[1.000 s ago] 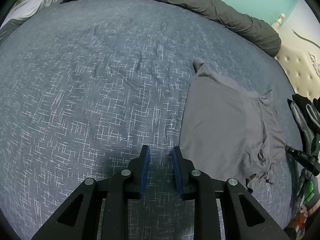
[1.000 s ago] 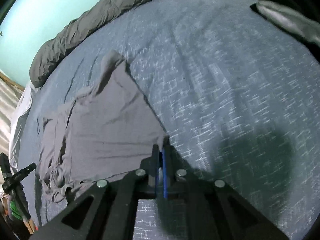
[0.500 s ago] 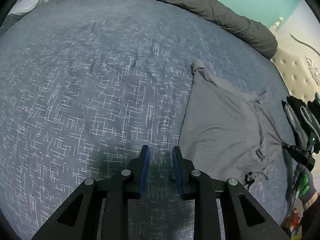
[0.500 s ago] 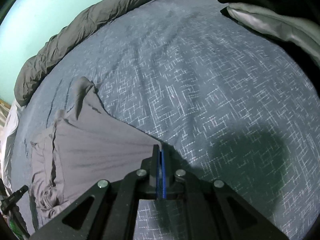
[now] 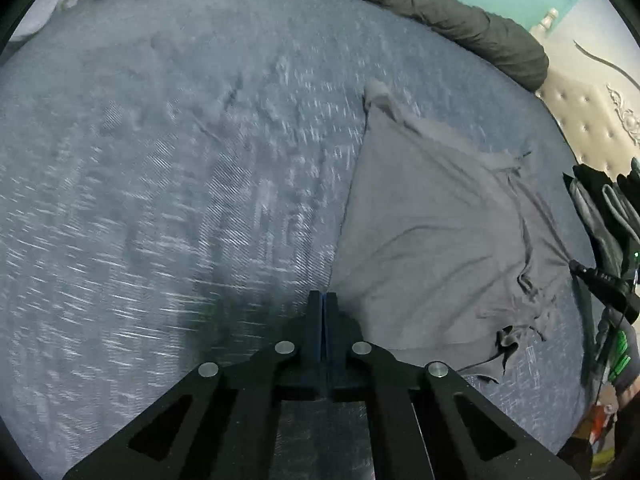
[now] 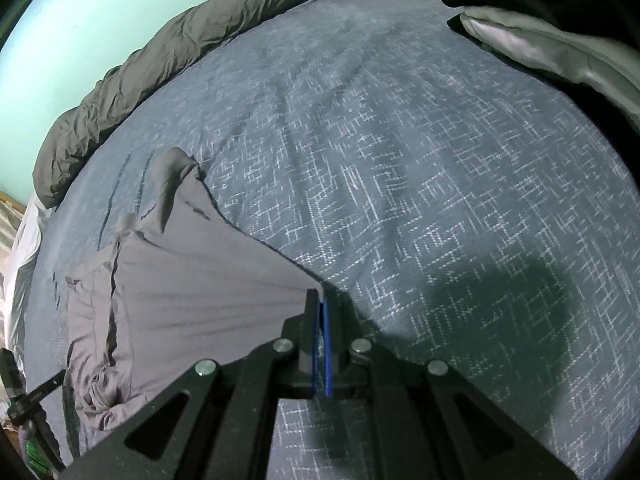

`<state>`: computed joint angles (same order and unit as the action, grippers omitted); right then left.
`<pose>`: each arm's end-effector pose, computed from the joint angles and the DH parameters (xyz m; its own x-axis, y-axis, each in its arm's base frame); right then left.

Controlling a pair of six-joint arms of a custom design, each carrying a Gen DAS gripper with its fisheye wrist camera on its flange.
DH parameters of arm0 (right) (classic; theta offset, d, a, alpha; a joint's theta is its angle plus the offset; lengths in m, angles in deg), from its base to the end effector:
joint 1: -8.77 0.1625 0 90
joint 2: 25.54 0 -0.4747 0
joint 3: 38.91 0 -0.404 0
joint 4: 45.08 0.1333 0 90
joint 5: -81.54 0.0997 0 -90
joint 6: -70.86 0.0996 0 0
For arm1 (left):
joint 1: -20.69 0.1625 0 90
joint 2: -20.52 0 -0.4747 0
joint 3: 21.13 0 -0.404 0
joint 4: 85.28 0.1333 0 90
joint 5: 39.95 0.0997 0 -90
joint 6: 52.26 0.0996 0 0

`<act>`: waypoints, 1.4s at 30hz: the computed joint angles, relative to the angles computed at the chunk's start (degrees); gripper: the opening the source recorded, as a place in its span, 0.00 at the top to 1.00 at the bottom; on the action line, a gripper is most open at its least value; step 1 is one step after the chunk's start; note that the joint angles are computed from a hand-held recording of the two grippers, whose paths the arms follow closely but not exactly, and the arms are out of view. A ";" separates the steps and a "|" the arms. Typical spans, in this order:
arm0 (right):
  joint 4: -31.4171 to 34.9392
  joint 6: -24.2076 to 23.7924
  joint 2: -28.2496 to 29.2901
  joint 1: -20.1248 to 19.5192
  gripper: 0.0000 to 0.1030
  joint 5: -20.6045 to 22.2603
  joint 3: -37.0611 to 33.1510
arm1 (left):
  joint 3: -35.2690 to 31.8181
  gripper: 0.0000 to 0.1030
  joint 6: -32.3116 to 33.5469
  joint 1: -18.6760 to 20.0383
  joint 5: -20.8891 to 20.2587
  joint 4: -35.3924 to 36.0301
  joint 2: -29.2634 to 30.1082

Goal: Fold clothes
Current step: 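Release the briefs with the right tool and spread them flat on the bed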

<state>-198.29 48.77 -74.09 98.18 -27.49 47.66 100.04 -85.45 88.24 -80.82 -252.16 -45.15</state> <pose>0.0930 -0.7638 0.2267 -0.8781 -0.2027 0.4335 -0.3463 0.8943 -0.2834 -0.0138 -0.5797 0.2378 -0.7889 -0.4752 -0.3897 -0.0911 0.7175 -0.6905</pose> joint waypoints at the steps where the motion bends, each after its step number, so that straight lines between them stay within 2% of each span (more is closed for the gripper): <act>1: 0.52 -0.07 0.17 0.04 0.99 0.06 -0.72 | 0.41 1.00 -0.12 -0.43 0.91 -0.24 -0.44; 4: 2.00 -0.86 0.57 -0.03 0.99 -0.05 -2.38 | 4.29 1.00 -4.55 -2.90 2.87 -0.46 -1.64; 8: 1.75 -2.50 0.77 0.71 0.98 -1.26 -2.00 | 3.61 1.00 -6.63 -1.86 4.14 2.25 -0.85; 10: 0.40 -2.31 0.95 1.11 0.96 -2.05 -1.88 | 3.72 1.00 -6.63 -1.79 3.19 1.61 -0.72; 13: -3.77 -3.70 -0.32 2.39 0.86 -3.80 0.58 | 5.03 0.99 -9.66 -4.03 5.58 3.26 -0.88; 15: -4.97 -4.44 -1.94 2.92 0.82 -2.15 3.00 | 5.81 0.97 -13.36 -7.89 6.62 3.57 1.13; 17: -3.02 -4.73 -3.75 3.42 0.78 0.22 5.50 | 5.88 0.87 -12.30 -10.09 5.80 1.86 2.62; 19: 1.07 -4.89 -5.06 4.21 0.72 2.03 8.07 | 3.90 0.61 -10.59 -11.53 3.46 -0.16 5.87; 21: 4.30 -5.31 -5.33 4.67 0.71 3.39 10.00 | -1.10 0.58 -7.72 -12.03 -0.15 -0.88 10.67; 22: 5.51 -5.68 -5.21 4.97 0.70 4.02 10.90 | -3.26 0.58 -7.82 -13.32 -1.24 0.66 12.42; 23: 5.76 -6.21 -5.39 5.27 0.70 4.21 12.00 | -6.87 0.58 -5.52 -12.64 -2.26 1.61 14.90; 25: 5.07 -8.08 -5.52 6.10 0.70 3.89 14.36 | -8.92 0.58 -3.10 -12.56 -2.69 1.69 17.31; 28: 4.34 -8.48 -4.65 7.02 0.70 3.48 15.55 | -8.61 0.58 -0.41 -11.06 -3.55 1.95 16.50; 30: 3.87 -8.22 -3.15 7.68 0.70 1.88 15.15 | -12.18 0.58 2.29 -9.27 -4.04 2.86 18.38; 32: 3.05 -8.29 -1.57 7.82 0.70 0.22 14.72 | -9.59 0.58 2.06 -9.41 -3.88 4.37 15.77; 33: 2.67 -8.06 -1.31 7.77 0.70 -0.39 14.81 | -8.86 0.62 2.12 -9.39 -4.09 4.42 15.32; 34: 2.49 -7.81 -0.86 7.71 0.70 -0.50 14.58 | -8.34 0.71 1.83 -9.53 -4.21 4.78 14.91; 35: 1.89 -8.01 -0.53 7.65 0.72 -0.61 14.59 | -8.43 0.76 1.58 -9.42 -3.89 5.33 15.04; 37: 0.63 -8.88 -0.26 7.67 0.93 -0.81 14.59 | -8.61 0.88 2.27 -9.19 -3.87 5.25 15.39; 38: 0.67 -9.13 -0.24 7.74 0.96 -0.59 14.57 | -8.32 0.93 2.36 -9.41 -4.03 5.31 15.10; 39: 0.71 -9.62 -0.39 7.74 0.97 -0.41 14.52 | -8.32 0.97 2.76 -9.42 -4.24 4.99 15.09; 42: 1.11 -11.57 -1.62 7.78 0.98 0.25 14.69 | -7.91 0.97 3.94 -9.93 -4.15 3.85 14.81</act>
<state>-197.18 37.20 -75.70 105.97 -27.24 62.35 92.13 -81.51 78.31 -84.96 -248.31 -30.34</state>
